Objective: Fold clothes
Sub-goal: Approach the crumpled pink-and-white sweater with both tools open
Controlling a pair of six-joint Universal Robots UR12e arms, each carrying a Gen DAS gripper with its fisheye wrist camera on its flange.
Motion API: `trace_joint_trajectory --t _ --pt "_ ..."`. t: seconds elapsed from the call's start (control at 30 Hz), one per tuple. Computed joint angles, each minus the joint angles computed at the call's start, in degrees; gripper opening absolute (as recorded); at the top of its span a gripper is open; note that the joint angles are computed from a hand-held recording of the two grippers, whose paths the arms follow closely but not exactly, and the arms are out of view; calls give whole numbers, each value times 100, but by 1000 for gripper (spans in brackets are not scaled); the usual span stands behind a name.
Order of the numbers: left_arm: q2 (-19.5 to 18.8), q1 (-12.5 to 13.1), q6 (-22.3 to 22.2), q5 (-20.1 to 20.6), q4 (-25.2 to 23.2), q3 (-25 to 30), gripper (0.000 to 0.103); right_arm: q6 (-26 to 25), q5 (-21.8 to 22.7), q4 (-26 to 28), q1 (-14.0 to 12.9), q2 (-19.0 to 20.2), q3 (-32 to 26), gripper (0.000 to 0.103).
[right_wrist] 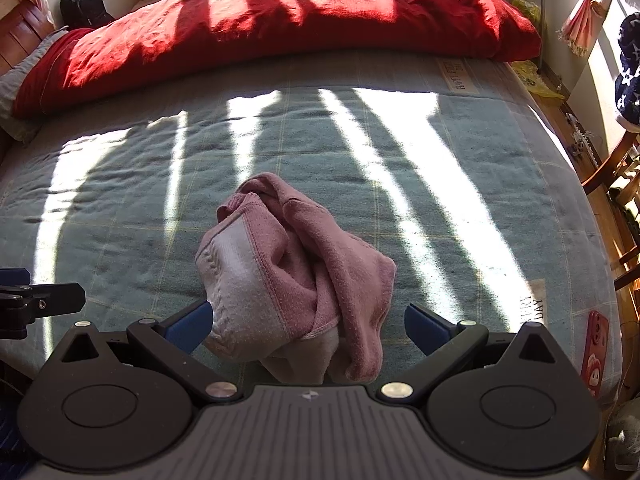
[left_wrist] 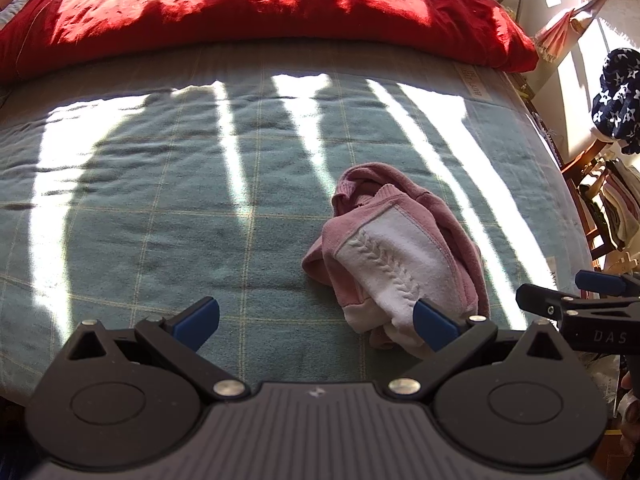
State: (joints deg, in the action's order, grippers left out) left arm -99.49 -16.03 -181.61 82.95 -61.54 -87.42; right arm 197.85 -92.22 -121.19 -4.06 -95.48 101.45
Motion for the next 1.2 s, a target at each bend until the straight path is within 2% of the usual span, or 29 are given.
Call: trace_joint_trajectory --t 0.37,1.2 --pt "-29 37 -33 -167 -16 24 102 -4 43 -1 -4 3 1 103" --pt "-53 11 -43 -127 133 39 102 20 38 -47 -34 16 8 103"
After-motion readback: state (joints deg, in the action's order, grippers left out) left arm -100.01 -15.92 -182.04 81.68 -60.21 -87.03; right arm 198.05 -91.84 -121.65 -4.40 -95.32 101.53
